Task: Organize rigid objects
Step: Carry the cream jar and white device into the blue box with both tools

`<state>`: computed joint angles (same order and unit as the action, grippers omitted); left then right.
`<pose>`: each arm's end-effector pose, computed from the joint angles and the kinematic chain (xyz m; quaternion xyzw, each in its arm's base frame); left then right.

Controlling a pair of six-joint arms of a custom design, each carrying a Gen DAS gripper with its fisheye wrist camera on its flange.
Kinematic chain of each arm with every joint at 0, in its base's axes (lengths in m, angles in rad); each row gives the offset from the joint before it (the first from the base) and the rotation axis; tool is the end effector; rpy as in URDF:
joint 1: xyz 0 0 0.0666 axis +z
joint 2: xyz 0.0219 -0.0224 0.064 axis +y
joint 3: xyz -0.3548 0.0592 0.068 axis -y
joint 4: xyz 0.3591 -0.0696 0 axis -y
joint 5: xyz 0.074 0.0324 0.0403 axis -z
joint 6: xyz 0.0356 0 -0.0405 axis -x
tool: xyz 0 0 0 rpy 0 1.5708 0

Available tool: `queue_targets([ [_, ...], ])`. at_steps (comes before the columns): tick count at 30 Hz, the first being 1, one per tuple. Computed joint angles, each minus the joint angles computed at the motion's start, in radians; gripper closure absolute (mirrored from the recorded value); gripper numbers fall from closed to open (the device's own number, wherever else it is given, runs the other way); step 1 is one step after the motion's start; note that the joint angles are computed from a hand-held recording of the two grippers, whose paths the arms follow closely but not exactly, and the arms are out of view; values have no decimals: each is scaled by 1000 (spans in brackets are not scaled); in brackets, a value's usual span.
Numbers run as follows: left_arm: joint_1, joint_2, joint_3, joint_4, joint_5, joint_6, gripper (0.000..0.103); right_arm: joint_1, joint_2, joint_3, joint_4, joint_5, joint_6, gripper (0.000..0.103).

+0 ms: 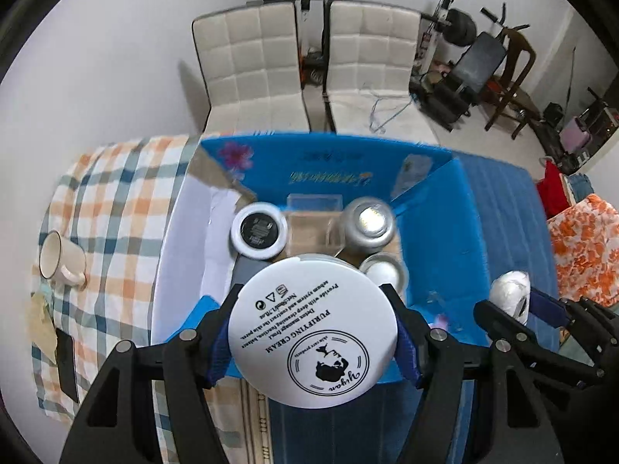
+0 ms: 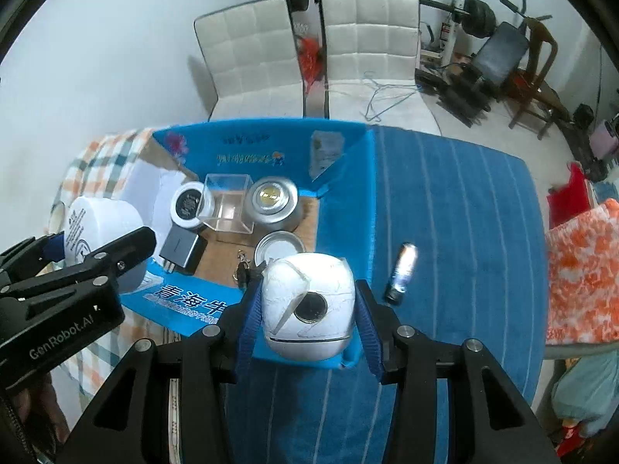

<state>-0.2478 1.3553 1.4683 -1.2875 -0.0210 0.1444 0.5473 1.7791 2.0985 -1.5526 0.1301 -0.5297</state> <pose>0.3989 -0.1006 0.4311 0.0486 0.9792 -0.0283 0.1951 0.4627 0.2761 0.4732 0.0023 0.9838 0.0310 0.1768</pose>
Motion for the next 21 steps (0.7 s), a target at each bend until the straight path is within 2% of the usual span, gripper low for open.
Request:
queue_targets([
  [8,36,63,-42,6,43,-59,38,-4,106,15,-10,13,-14,54],
  [21,56,152,-50,11,65,-111,38,-12,193,-7,-38,37,-50,54],
])
